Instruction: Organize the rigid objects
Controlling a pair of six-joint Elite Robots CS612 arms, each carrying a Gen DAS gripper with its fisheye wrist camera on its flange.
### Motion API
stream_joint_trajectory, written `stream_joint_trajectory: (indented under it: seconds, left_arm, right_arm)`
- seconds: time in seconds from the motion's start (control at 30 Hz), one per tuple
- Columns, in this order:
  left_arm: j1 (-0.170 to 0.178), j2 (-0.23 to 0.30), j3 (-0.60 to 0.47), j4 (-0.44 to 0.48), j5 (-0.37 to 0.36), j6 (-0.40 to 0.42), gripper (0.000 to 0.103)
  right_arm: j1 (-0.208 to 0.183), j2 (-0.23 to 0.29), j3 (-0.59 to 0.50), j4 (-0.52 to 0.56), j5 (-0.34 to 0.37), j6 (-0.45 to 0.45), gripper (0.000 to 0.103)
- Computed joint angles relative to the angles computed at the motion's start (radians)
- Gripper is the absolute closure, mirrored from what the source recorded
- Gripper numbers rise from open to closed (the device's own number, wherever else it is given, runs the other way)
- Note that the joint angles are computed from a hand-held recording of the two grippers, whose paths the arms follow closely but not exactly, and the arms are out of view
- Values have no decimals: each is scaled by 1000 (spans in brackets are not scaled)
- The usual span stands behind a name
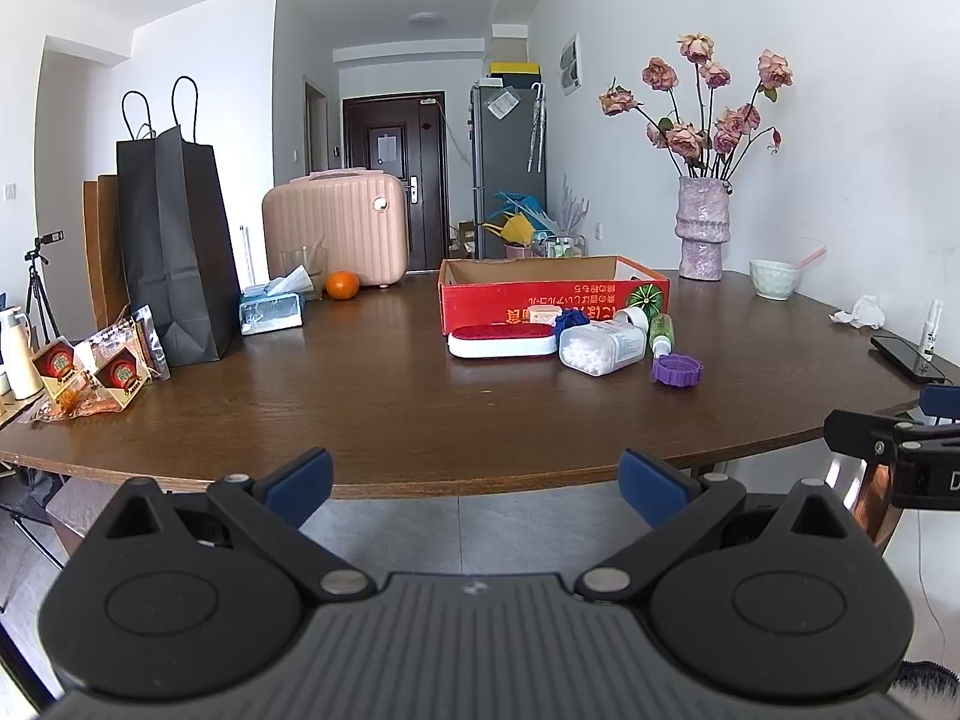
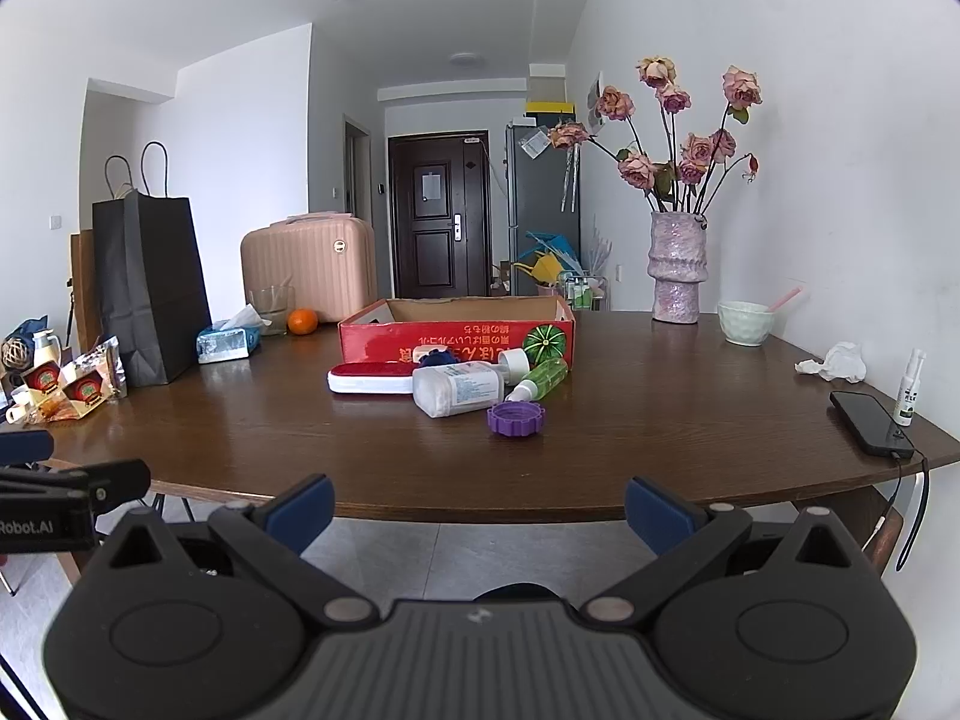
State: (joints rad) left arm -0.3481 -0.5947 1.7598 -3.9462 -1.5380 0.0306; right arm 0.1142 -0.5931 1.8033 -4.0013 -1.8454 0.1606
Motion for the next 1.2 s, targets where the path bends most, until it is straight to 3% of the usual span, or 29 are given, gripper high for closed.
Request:
stream_joint_trajectory:
  seconds: [0.23,0.43,0.6,0.73,0.9,1.1,1.17,1.2]
  left_arm:
    - [-5,33,-86,-21,92,16,0]
    - [-4,56,-175,96,119,4,0]
    - [-1,83,-253,198,81,28,0]
    - [-8,109,-310,255,53,62,0]
    - [-16,146,-398,348,12,115,0]
    - [-16,205,-556,478,-36,108,0]
    - [-16,231,-623,514,-48,97,4]
    - [-15,245,-658,528,-57,92,13]
  right_arm:
    - [-18,19,-43,4,-21,29,0]
    - [-39,44,-108,74,-39,36,0]
    - [-66,60,-161,140,-16,56,0]
    - [-91,77,-206,181,52,45,2]
    - [-126,98,-273,280,174,55,15]
    - [-132,143,-387,374,195,-21,17]
    - [-139,155,-424,418,220,-19,23]
    - [-142,161,-443,439,229,-19,27]
